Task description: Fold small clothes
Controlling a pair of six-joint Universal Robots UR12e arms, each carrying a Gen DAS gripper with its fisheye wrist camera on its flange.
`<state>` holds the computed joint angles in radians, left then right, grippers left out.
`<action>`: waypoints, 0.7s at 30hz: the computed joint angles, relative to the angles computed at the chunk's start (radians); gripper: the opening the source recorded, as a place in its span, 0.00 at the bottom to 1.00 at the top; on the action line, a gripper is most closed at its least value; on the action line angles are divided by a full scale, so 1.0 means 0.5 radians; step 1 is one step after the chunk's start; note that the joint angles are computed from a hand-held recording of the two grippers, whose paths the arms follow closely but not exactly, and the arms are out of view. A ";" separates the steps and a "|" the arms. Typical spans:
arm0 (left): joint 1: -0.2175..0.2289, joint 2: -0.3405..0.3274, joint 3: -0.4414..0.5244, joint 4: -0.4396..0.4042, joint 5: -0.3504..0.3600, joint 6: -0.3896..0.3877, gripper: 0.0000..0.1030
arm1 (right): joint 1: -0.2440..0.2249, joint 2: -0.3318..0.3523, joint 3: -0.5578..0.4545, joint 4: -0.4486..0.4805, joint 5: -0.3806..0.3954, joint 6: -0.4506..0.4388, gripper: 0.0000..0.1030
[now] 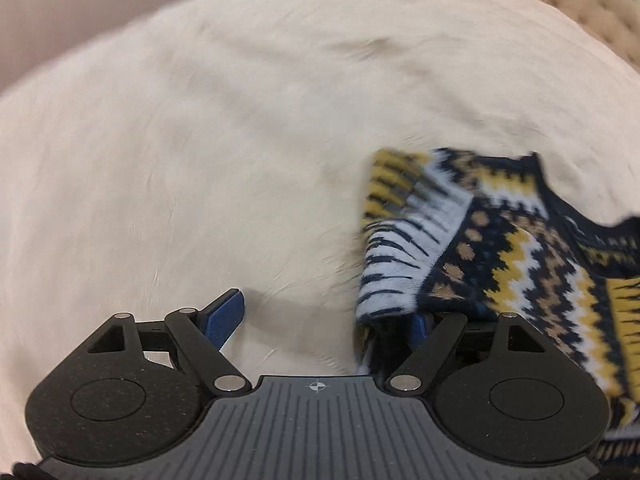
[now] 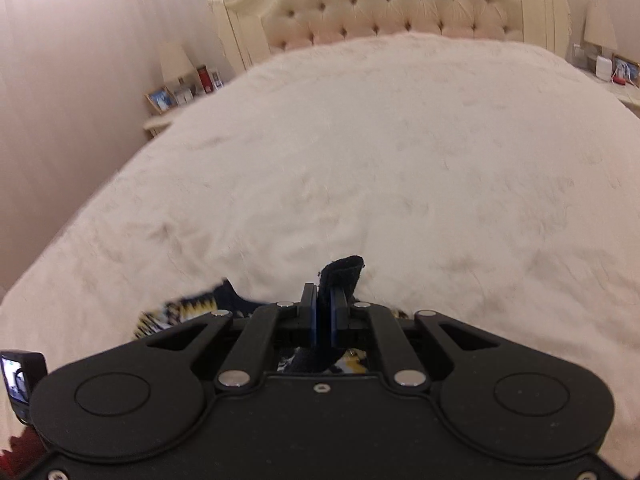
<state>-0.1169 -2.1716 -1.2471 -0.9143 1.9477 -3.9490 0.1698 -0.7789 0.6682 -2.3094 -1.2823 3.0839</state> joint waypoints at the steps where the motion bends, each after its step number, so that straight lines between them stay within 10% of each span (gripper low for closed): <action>1: 0.012 0.005 -0.017 0.014 -0.046 0.005 0.78 | -0.004 -0.007 0.018 -0.031 -0.009 0.035 0.12; 21: 0.016 0.143 -0.161 -0.054 -0.108 0.062 0.79 | -0.039 0.060 0.144 0.547 -0.578 0.031 0.22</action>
